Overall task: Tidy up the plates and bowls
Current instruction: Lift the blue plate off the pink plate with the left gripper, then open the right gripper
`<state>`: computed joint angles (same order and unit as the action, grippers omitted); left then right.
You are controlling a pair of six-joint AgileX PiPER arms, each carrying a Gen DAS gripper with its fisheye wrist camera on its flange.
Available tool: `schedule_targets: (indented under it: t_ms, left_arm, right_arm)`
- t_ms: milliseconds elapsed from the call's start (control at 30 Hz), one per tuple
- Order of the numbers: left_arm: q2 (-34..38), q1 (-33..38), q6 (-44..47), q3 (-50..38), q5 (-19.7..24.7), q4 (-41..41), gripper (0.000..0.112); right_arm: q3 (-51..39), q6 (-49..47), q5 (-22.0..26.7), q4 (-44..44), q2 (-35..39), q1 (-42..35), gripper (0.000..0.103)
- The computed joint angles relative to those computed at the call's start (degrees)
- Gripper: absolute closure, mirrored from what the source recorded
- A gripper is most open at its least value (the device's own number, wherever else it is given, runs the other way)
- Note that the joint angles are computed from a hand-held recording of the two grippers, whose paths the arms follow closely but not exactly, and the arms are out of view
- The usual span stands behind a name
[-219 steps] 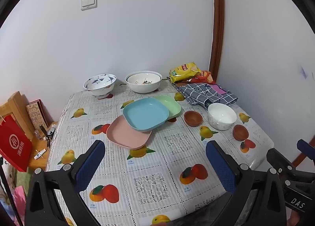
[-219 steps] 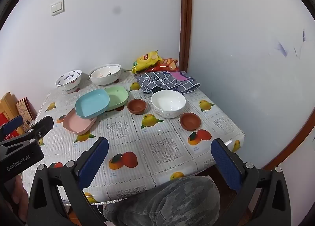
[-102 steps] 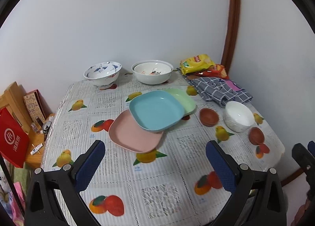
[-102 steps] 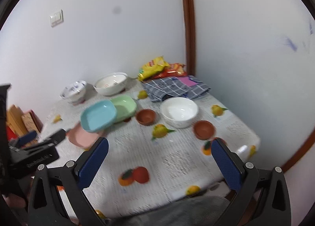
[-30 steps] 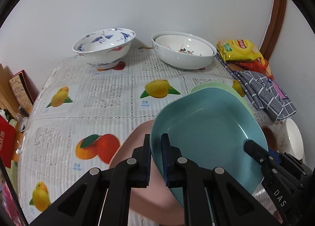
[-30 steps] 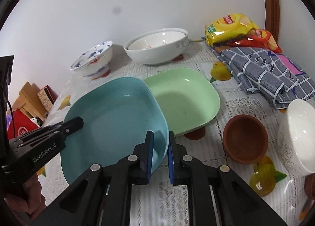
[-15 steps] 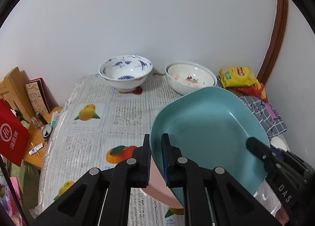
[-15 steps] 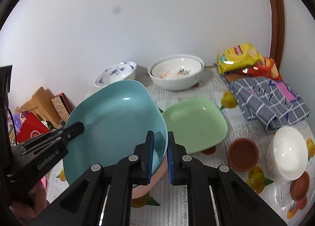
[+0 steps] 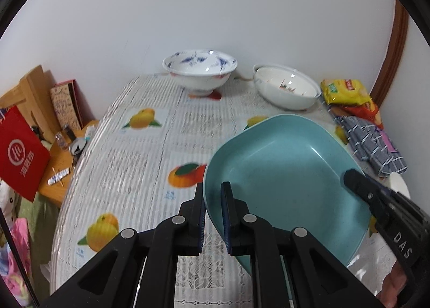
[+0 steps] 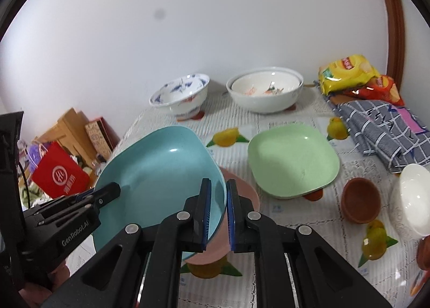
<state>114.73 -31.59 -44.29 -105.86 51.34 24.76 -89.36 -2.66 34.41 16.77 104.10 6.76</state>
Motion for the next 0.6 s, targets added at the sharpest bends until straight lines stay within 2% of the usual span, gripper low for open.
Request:
schedule_targets:
  t_ms: [167, 500, 600]
  left_arm:
    - [1.2, 0.3, -1.9, 1.2, -0.8, 0.1, 0.100]
    - [6.4, 0.0, -2.6, -3.7, 1.1, -0.8, 0.100]
    - [8.6, -0.1, -2.0, -6.3, 2.0, -1.3, 0.100]
  right_arm:
    - [-0.7, -4.0, -0.2, 4.4, 2.4, -0.8, 0.092]
    - [-2.8, -5.8, 0.1, 4.6, 7.2, -1.8, 0.092]
    - [-2.8, -5.5, -1.1, 3.7, 8.0, -2.0, 0.092]
